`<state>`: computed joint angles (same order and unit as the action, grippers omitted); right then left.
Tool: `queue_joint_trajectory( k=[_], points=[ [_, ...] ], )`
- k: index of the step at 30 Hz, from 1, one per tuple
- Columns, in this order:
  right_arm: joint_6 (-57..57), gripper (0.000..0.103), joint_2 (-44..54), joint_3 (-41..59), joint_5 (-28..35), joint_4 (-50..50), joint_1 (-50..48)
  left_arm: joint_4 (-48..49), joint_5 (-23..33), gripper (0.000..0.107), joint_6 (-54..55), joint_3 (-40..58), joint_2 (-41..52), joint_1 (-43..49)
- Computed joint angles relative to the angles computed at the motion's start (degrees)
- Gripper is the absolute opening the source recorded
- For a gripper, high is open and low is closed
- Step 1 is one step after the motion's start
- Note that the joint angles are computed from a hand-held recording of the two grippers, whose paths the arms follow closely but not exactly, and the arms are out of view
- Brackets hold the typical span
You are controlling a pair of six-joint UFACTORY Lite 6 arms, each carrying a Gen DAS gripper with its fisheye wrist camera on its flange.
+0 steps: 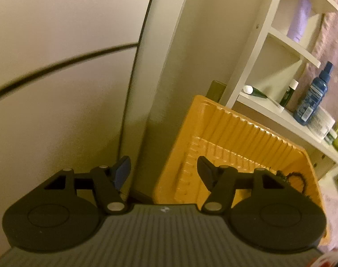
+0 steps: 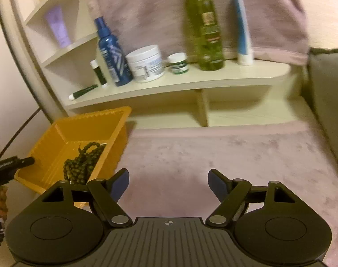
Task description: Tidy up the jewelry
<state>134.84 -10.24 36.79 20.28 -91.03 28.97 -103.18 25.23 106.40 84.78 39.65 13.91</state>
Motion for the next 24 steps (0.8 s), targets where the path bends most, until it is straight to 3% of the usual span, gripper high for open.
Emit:
queue_joint_trajectory(
  k=[4,6,11,15,24],
  points=[
    [-9.8,0.079,-5.8,-2.9,3.5,12.8,3.0,-5.8,-1.8,0.062,9.0,-7.0,-7.4,0.6],
    [-15.0,0.079,-7.9,-3.2,6.4,19.7,5.3,-2.3,-2.0,0.062,7.8,-11.2,-13.1,1.8],
    [-24.8,0.079,-12.3,-3.2,10.7,32.6,9.8,15.9,-2.3,0.062,-7.7,-19.2,-26.6,-0.2],
    [-26.6,0.079,-14.0,-2.2,17.7,36.5,16.5,28.8,-4.1,0.063,-19.3,-26.4,-36.6,-6.6],
    [-24.8,0.079,-16.8,-1.4,31.1,42.8,28.7,44.6,-6.4,0.064,-36.1,-41.3,-52.1,-22.9]
  ],
)
